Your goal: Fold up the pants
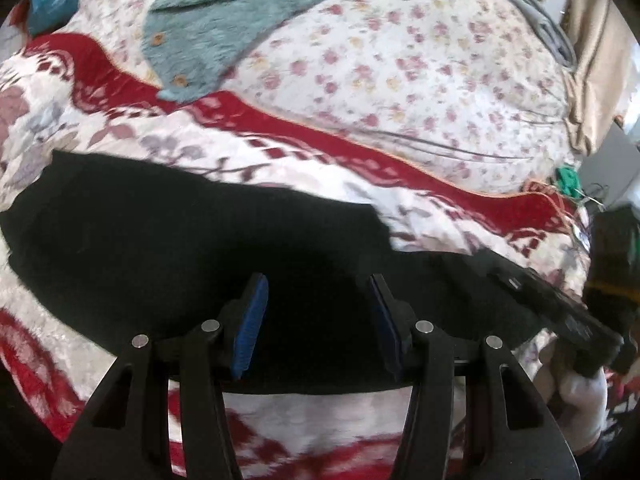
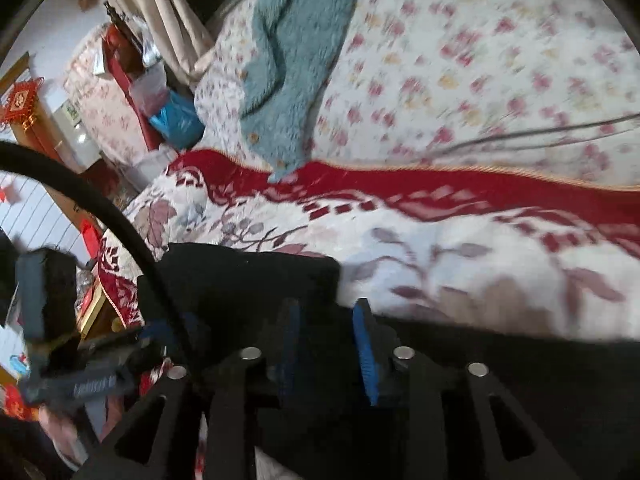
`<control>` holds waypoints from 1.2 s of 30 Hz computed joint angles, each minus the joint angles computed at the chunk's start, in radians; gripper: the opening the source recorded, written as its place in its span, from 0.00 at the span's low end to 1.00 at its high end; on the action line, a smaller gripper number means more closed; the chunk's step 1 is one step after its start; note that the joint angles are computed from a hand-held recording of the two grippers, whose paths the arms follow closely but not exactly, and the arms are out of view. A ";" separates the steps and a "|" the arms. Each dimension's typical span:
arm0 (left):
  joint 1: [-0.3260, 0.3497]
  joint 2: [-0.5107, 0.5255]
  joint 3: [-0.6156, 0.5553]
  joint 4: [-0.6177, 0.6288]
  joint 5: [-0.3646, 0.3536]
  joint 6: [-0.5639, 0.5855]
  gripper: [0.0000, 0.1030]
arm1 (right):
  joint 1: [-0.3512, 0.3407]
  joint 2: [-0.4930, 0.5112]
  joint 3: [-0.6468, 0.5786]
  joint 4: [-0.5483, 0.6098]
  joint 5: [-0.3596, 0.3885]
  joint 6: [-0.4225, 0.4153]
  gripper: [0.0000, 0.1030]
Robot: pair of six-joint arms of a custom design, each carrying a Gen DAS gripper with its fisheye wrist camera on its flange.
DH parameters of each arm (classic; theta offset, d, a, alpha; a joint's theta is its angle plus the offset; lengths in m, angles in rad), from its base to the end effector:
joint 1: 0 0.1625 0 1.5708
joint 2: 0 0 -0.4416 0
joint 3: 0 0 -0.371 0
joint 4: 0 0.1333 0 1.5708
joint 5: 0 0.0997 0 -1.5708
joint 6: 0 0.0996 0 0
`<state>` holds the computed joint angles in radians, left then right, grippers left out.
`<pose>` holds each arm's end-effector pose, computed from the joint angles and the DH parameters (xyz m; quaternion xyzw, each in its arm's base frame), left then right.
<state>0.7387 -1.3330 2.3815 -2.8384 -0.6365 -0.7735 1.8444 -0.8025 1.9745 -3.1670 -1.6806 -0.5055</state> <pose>-0.1515 -0.4266 0.2340 -0.0232 0.8886 -0.3898 0.2408 0.2752 -0.5278 0.0890 0.3600 -0.9074 0.2026 0.0776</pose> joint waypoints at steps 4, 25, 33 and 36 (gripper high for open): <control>0.003 0.055 -0.043 -0.037 -0.054 0.056 0.48 | -0.045 -0.131 0.136 -0.123 -0.019 0.008 0.46; 0.068 0.393 -0.423 0.045 -0.431 0.313 0.48 | -0.336 -0.435 0.253 -0.043 -0.045 0.307 0.65; 0.113 0.513 -0.598 0.148 -0.474 0.448 0.48 | -0.372 -0.356 0.202 -0.119 0.020 0.284 0.60; 0.137 0.558 -0.673 0.197 -0.522 0.548 0.48 | -0.398 -0.359 0.218 -0.158 0.065 0.270 0.52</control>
